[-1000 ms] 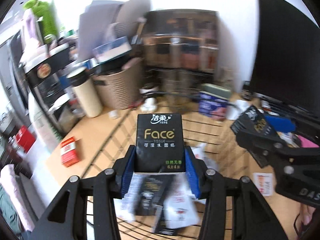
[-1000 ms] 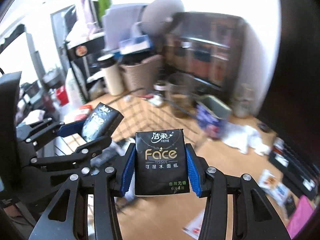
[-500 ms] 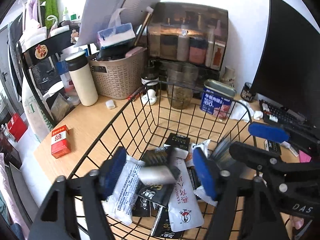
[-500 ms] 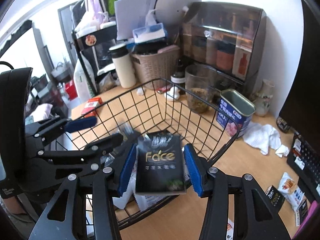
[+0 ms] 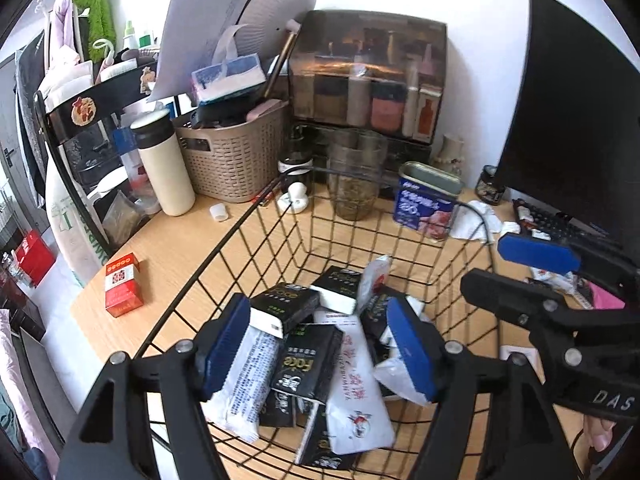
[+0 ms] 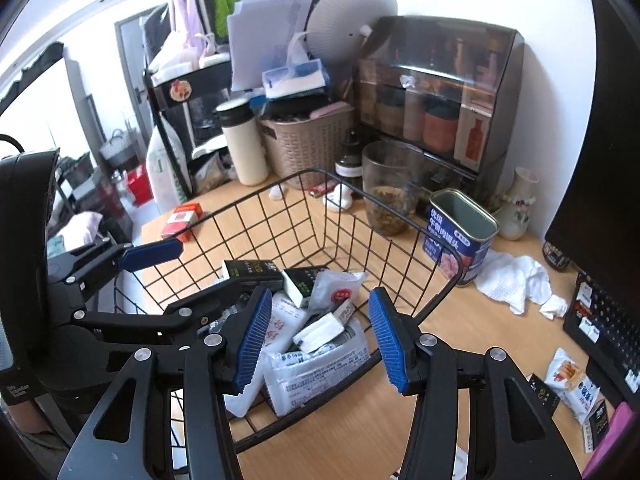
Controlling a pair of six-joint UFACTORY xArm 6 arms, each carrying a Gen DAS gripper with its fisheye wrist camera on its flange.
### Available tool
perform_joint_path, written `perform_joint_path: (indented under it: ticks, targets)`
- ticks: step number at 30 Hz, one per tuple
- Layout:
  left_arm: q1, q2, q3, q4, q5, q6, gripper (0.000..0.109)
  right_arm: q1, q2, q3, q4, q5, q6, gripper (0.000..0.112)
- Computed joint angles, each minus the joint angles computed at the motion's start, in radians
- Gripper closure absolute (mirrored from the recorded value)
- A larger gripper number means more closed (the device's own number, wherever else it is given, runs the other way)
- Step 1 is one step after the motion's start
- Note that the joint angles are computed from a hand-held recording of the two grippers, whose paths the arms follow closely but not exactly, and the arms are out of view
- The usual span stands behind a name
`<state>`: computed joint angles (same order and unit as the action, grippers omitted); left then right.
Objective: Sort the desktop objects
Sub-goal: 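Move both open tools back over the desk, then grasp a black Face pack with the left tool while the right tool grasps another Face pack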
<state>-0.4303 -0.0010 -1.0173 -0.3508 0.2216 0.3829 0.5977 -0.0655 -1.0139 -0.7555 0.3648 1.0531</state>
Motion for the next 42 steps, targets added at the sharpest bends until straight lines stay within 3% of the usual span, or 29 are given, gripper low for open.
perform_joint_path:
  ticks: [3,7,12,15,20,23,28,34,42]
  targets:
    - [-0.028,-0.045,0.023,-0.075,-0.006,0.062,0.033,0.003,-0.070,0.043,-0.037,0.027,0.034,0.062]
    - [-0.092,-0.080,0.052,0.032,0.000,0.001,0.033,-0.020,-0.237,0.181,-0.097,0.077,0.088,0.062]
    - [-0.220,-0.076,0.042,-0.004,0.022,0.046,0.033,-0.122,-0.484,0.420,-0.050,0.148,0.092,0.062]
    - [-0.298,-0.023,0.005,0.048,0.028,0.011,0.033,-0.185,-0.603,0.534,-0.017,0.208,0.068,0.062]
    - [-0.370,0.177,-0.163,0.114,0.121,-0.056,0.033,-0.336,-0.729,0.686,0.113,0.177,-0.065,0.062]
    - [-0.372,0.295,-0.274,0.215,0.172,-0.158,0.033,-0.430,-0.708,0.730,0.174,0.113,-0.140,0.062]
    - [-0.373,0.403,-0.382,0.280,0.249,-0.190,0.033,-0.499,-0.484,0.657,0.169,0.000,-0.196,0.062]
    - [-0.374,0.474,-0.464,0.253,0.306,-0.151,0.033,-0.512,-0.307,0.543,0.125,-0.006,-0.199,0.062]
    - [-0.368,0.526,-0.532,0.252,0.323,-0.161,0.033,-0.500,-0.246,0.489,-0.020,0.028,-0.086,0.059]
